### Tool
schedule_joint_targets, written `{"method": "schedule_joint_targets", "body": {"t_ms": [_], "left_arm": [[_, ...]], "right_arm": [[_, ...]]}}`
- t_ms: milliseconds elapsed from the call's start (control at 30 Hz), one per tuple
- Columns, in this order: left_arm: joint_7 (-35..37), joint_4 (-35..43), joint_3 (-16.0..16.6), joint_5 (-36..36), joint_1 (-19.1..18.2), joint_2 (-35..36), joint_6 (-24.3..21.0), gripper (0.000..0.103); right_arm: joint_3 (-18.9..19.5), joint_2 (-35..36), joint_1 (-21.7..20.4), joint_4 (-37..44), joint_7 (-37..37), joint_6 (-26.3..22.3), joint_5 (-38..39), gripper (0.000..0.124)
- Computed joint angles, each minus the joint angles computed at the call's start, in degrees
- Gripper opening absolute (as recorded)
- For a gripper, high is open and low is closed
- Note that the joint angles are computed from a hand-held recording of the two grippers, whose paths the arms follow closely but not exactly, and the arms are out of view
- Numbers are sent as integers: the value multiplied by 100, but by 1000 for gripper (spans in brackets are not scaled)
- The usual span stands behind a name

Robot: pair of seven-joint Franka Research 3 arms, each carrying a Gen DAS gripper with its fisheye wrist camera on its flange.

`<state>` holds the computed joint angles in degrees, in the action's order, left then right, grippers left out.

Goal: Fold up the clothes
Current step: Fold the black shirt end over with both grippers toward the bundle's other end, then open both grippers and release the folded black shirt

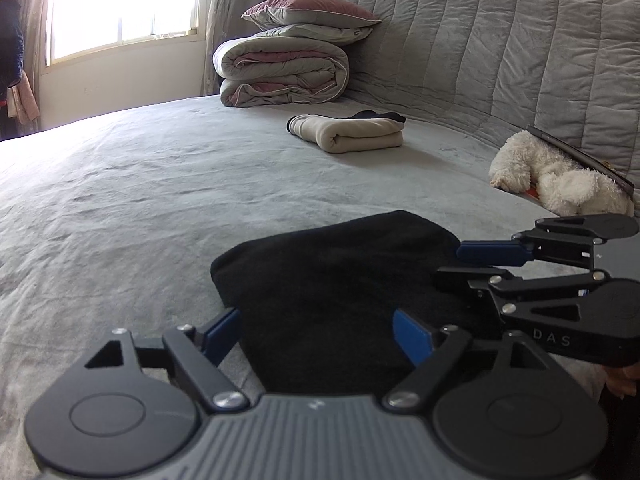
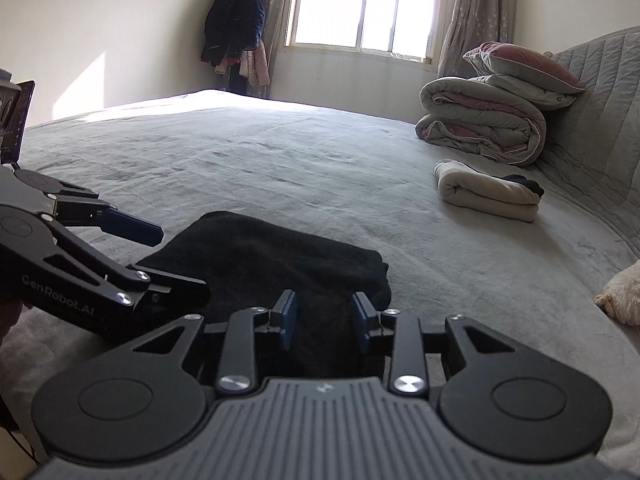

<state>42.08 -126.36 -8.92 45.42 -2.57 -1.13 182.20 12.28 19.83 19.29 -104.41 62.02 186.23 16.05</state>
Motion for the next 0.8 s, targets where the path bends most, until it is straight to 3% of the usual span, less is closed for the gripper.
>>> {"method": "schedule_joint_targets", "body": {"t_ms": [133,267,367,500,667,800], "left_arm": [[38,-198,-33,-242,-26,-118,-64,85],[-207,-385,-124,-184,84,-245,-14,86],[15,-580,-98,-574,25,-365,49,86],[1069,-876,349,-1865,-601,-491,165,87],[1694,-967,336,-2544,-733,-580,63,88],[2520,-1042,537,-3192,-1088,-671,-102,93]], "right_arm": [[365,-159,-379,-342,-205,91,-34,39],[1114,-275,-1127,-626,-347,208,-23,41],[1721,-319,-1740,-797,-367,265,-66,41],[2378,-351,-2425,-974,-276,311,-193,41],[2590,-456,-2744,-1144,-13,320,-371,44],[2301,-564,-2549,-1150,156,148,-311,53]]}}
